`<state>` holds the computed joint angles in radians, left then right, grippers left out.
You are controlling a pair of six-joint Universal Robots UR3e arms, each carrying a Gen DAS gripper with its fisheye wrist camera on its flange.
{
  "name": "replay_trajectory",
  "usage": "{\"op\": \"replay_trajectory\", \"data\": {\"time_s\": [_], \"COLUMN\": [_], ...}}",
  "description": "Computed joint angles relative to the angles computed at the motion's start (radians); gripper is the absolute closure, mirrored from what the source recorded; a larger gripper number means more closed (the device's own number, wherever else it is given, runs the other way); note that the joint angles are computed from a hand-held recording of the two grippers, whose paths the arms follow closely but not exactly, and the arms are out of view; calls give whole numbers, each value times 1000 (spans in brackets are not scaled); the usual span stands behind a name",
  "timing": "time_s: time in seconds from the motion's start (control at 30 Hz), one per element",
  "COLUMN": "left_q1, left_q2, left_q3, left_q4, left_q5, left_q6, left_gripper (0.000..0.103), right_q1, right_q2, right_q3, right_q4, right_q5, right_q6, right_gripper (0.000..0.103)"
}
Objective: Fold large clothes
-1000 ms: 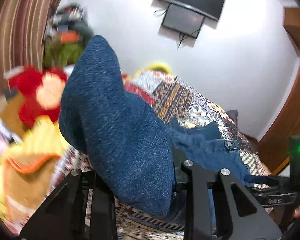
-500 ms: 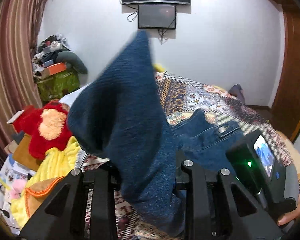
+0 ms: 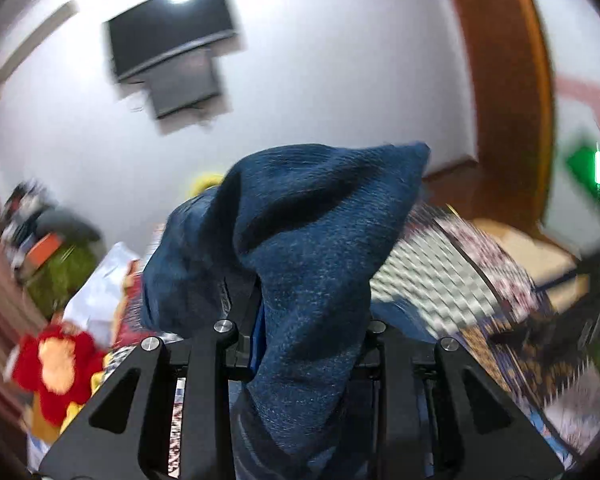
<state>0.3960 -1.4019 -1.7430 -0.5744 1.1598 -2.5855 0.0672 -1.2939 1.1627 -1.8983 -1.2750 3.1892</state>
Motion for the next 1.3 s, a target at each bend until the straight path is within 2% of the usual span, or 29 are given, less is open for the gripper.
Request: {"op": "replay_trajectory", "data": {"time_s": [0.13, 0.23, 0.47, 0.5, 0.57, 0.6, 0.63, 0.77, 0.9, 0.97, 1.03, 1.17, 1.3], "left_q1": [-109, -137, -49, -39, -13, 7, 34, 140, 308, 378, 429, 483, 483], "left_q2": [16, 45, 97, 111, 121, 125, 128, 154, 148, 134, 122, 31, -66], "left_q3": [-67, -128, -120, -109, -57, -28, 6, 104, 218, 261, 264, 301, 298], "left_q4": [-87, -141, -370, -412, -526, -594, -668, -864, -1041, -1078, -1039, -988, -964], "left_q5": [75, 114, 67, 59, 32, 8, -21, -102, -199, -231, -236, -195, -104], "left_q6": [115, 176, 215, 218, 225, 234, 247, 295, 355, 380, 366, 307, 252], "left_gripper": [75, 74, 66, 62, 45, 32, 23, 15, 9, 6, 5, 4, 5], "right_q1": [-110, -153, -160, -155, -131, -115, -101, -37, 31, 75, 129, 212, 255], "right_q2": [-149, -235, -318, -319, -308, -300, -291, -235, -168, -114, -43, 56, 151], "right_q3": [140, 212, 276, 280, 269, 254, 238, 151, 62, -2, -84, -148, -188], "right_q4": [-1, 13, 36, 34, 29, 32, 34, 25, 18, 32, 52, 8, 4], "right_q5": [25, 39, 66, 69, 68, 66, 64, 77, 89, 84, 53, 3, -46], "right_q6": [-32, -61, -94, -99, -98, -95, -92, -66, -38, -36, -39, -51, -82], "right_gripper": [6, 6, 6, 6, 6, 6, 6, 6, 6, 6, 6, 6, 6]}}
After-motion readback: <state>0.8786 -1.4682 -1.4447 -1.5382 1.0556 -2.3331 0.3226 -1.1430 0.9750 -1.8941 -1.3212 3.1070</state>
